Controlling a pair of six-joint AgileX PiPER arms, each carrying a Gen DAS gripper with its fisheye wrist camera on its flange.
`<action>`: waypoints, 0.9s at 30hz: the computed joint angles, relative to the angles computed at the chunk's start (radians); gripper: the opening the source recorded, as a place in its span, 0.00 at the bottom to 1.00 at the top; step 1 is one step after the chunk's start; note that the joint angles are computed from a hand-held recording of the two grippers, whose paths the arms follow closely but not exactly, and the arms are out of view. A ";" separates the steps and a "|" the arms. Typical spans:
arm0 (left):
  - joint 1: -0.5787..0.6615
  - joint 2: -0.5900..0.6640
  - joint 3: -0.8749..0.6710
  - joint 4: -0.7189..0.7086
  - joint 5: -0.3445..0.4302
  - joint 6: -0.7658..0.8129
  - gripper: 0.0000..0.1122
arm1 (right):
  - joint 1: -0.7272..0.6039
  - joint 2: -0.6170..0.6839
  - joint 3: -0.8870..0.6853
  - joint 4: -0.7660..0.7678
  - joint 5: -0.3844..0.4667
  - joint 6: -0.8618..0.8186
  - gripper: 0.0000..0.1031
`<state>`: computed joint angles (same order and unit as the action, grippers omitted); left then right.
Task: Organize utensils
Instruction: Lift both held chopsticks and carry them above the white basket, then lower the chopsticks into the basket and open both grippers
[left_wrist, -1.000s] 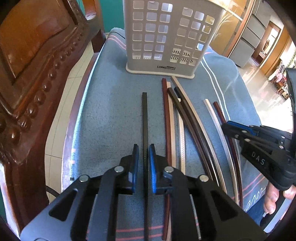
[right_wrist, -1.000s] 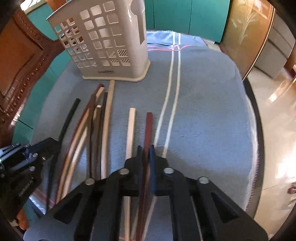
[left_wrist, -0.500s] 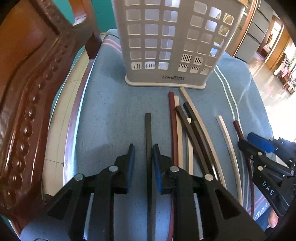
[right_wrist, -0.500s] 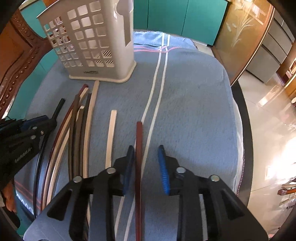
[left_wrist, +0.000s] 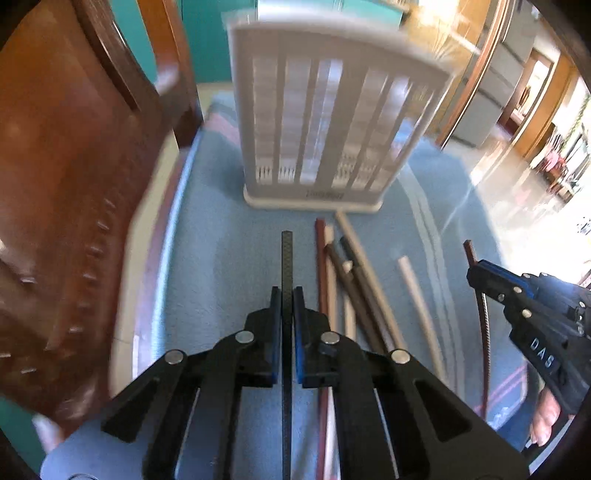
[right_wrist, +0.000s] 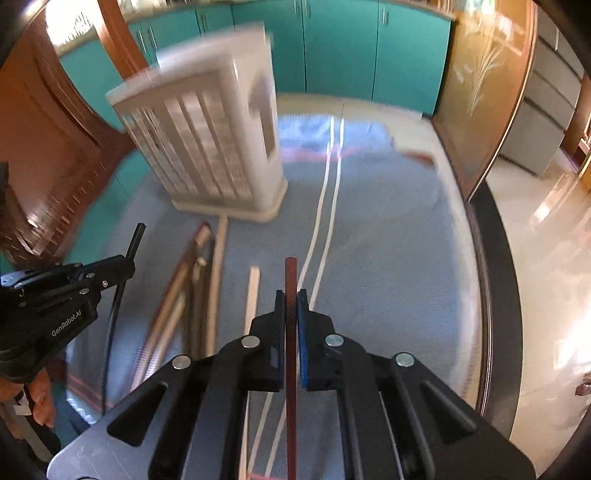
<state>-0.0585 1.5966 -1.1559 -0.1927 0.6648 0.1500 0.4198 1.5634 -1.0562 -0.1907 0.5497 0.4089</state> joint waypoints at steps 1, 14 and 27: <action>0.009 -0.044 0.012 -0.014 0.002 0.015 0.06 | -0.002 -0.028 0.007 0.002 -0.002 -0.008 0.06; 0.142 -0.368 -0.087 -0.206 0.133 0.185 0.06 | 0.111 -0.353 -0.071 -0.085 0.091 0.015 0.06; 0.079 -0.230 -0.552 -0.026 0.113 -0.082 0.06 | 0.095 -0.209 -0.464 -0.268 0.012 0.172 0.06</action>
